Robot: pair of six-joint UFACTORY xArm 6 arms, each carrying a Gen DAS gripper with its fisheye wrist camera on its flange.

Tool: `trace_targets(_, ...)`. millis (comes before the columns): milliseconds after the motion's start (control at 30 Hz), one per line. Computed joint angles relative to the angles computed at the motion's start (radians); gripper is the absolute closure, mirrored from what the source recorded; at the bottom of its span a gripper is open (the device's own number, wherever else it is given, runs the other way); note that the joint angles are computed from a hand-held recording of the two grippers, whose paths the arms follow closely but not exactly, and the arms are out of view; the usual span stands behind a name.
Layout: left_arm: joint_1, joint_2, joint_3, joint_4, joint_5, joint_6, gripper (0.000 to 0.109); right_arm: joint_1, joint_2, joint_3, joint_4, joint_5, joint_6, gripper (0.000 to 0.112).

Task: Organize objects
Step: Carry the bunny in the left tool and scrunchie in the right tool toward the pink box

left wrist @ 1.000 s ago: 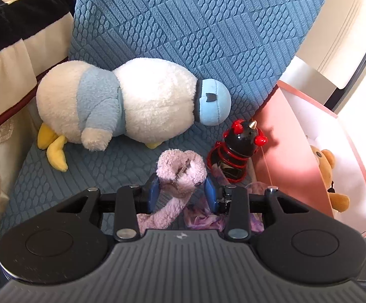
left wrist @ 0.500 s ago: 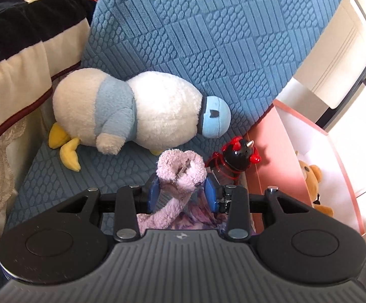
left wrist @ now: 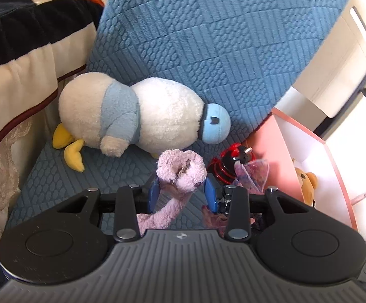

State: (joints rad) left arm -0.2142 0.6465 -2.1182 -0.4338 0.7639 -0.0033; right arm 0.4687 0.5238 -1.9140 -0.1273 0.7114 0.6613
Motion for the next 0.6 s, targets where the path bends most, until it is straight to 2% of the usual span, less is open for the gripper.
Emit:
trace_targets(100,-0.003,-0.024,0.035,-0.021,-0.008,0.024,0.065,-0.011,-0.034,0.046,-0.01,-0.002,0.014,0.087)
trace_targets(333,-0.008,-0.026,0.001,-0.071,0.031,0.011,0.065,-0.03,-0.084,0.074,-0.045,-0.015,0.022,0.087)
trace_targets(600,-0.018,0.077,-0.238,-0.026,0.176,-0.07,0.065,-0.067,-0.081,-0.005,0.002,0.016,-0.016,0.087)
